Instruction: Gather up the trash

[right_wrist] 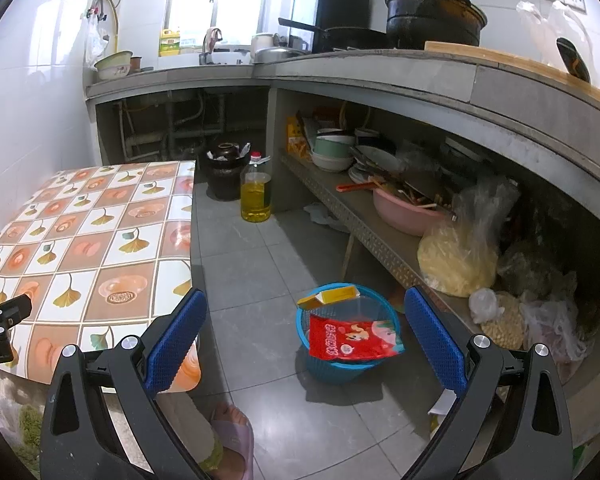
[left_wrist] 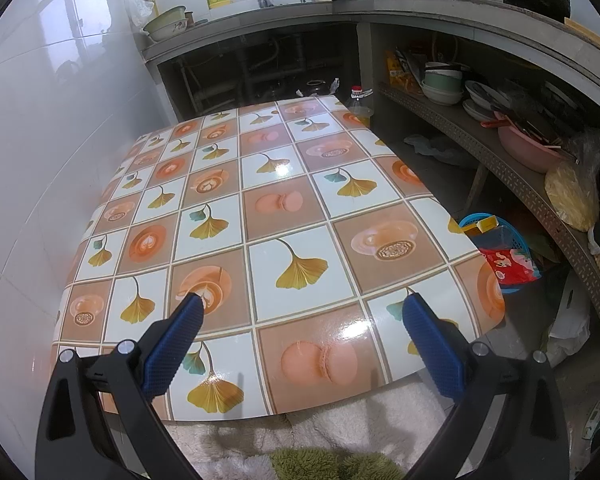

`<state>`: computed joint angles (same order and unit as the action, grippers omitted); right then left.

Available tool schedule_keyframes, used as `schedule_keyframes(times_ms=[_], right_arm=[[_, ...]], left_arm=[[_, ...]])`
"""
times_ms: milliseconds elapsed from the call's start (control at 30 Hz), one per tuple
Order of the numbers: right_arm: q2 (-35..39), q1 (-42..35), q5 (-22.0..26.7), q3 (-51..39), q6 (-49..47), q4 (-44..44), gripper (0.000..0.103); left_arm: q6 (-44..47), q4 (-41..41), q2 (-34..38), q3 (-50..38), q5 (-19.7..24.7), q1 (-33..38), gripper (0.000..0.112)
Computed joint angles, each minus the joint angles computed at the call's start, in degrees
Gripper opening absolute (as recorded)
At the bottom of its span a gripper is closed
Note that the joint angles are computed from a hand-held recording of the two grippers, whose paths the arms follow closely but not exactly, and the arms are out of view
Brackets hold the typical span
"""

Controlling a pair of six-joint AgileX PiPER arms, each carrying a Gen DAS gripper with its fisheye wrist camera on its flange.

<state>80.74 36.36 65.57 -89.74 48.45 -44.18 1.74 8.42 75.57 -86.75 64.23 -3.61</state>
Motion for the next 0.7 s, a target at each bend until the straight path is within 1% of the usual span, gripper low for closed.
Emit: schedule_keyframes(times_ms=[700], right_arm=[[-0.05,-0.01,0.01,0.08,-0.09,-0.03,0.095]], left_arm=[[0.17,-0.2,0.18,-0.2,0.2,0.18,0.098]])
